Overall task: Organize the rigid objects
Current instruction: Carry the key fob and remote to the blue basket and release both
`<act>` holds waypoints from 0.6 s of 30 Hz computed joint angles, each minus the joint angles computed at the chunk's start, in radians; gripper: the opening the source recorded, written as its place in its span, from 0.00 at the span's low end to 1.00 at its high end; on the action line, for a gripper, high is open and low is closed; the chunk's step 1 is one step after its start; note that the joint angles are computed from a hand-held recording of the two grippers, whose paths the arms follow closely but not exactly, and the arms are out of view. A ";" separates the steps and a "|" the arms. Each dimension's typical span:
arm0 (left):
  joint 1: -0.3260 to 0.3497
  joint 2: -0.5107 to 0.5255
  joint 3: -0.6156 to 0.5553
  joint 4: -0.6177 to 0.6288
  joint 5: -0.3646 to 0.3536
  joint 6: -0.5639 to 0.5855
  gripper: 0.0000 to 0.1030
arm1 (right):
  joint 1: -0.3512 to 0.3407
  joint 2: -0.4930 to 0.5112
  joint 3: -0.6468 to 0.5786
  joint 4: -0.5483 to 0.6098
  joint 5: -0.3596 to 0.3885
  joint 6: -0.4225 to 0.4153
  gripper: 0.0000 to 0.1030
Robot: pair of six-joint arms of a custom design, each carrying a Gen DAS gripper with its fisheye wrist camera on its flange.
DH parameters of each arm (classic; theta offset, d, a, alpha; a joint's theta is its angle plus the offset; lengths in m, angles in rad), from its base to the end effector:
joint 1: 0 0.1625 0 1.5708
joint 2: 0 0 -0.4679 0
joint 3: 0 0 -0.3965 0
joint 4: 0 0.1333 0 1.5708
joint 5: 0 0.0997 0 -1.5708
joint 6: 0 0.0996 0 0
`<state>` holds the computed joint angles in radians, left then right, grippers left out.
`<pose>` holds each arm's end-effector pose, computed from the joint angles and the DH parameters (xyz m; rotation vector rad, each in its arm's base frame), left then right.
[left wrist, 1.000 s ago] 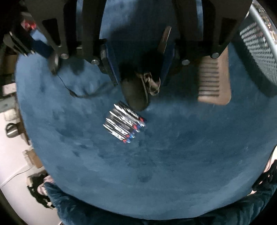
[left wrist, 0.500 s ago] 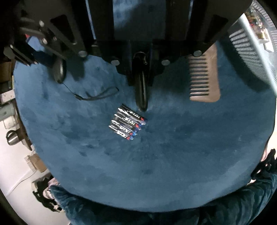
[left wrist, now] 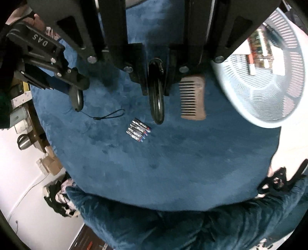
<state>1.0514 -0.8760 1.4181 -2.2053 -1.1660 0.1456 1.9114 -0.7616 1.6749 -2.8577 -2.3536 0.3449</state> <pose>-0.2210 -0.7341 0.2354 0.8735 2.6096 -0.2299 0.2931 -0.6383 0.1422 -0.1937 -2.4162 0.7654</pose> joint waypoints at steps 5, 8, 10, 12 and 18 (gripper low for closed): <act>-0.007 -0.063 0.010 -0.027 -0.010 0.009 0.13 | 0.042 0.028 -0.052 -0.005 -0.022 -0.038 0.37; -0.009 -0.099 0.009 -0.038 -0.014 0.014 0.13 | 0.068 0.049 -0.090 -0.002 -0.033 -0.065 0.37; -0.010 -0.118 0.007 -0.042 -0.007 0.018 0.13 | 0.084 0.067 -0.117 -0.003 -0.036 -0.084 0.37; -0.007 -0.139 0.002 -0.037 -0.001 0.016 0.13 | 0.100 0.091 -0.153 0.002 -0.036 -0.104 0.37; 0.021 -0.186 -0.010 -0.024 0.033 0.009 0.13 | 0.135 0.163 -0.259 0.043 -0.021 -0.153 0.37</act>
